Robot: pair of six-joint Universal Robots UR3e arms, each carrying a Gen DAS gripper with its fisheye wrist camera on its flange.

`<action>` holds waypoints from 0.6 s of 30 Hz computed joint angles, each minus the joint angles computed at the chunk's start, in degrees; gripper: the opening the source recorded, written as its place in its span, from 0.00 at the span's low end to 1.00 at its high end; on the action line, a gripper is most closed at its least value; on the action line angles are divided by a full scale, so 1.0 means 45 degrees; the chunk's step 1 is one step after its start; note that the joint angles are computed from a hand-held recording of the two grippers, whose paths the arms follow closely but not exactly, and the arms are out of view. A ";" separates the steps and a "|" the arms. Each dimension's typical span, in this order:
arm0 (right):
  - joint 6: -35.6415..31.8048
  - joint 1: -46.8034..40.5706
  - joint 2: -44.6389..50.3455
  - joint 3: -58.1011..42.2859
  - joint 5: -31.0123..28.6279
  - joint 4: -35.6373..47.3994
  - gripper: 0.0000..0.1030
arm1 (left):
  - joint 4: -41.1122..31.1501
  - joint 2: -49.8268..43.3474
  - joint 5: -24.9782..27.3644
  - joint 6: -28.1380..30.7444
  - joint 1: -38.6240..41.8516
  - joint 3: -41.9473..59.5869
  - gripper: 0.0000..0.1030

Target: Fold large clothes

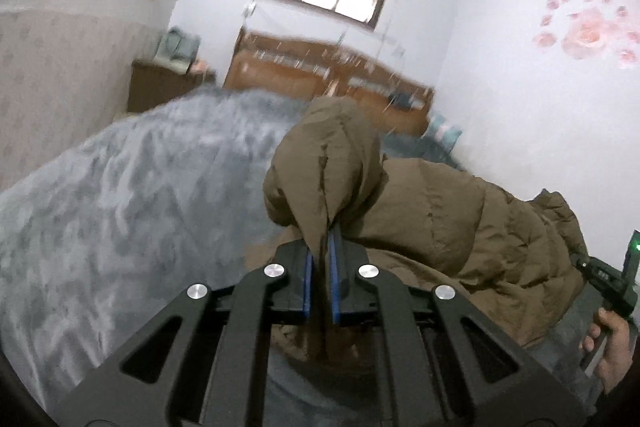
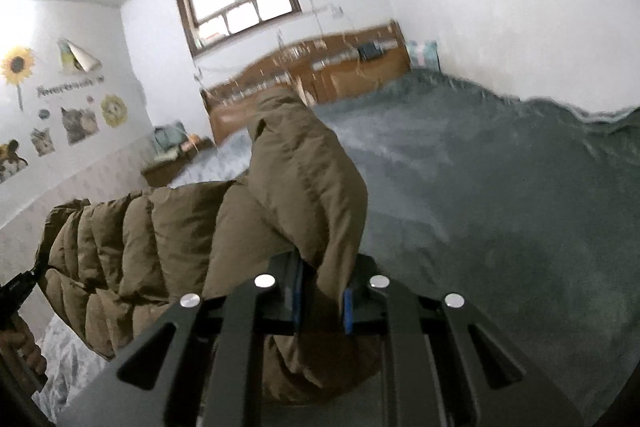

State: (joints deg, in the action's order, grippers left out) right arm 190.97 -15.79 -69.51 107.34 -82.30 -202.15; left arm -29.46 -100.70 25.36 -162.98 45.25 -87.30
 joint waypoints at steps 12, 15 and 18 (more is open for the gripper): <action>-0.0671 0.0725 0.1349 -0.3147 -0.0973 0.0619 0.14 | 0.3331 -0.2673 0.1437 -0.3714 -0.1566 0.3247 0.05; -0.0699 0.1219 0.3220 -0.6353 -0.1955 0.1836 0.14 | 0.3928 -0.4195 0.2710 -0.4913 -0.2614 0.5611 0.05; -0.1147 0.1891 0.5032 -0.9068 -0.3425 0.1866 0.14 | 0.6445 -0.4624 0.3774 -0.6073 -0.3244 0.6041 0.05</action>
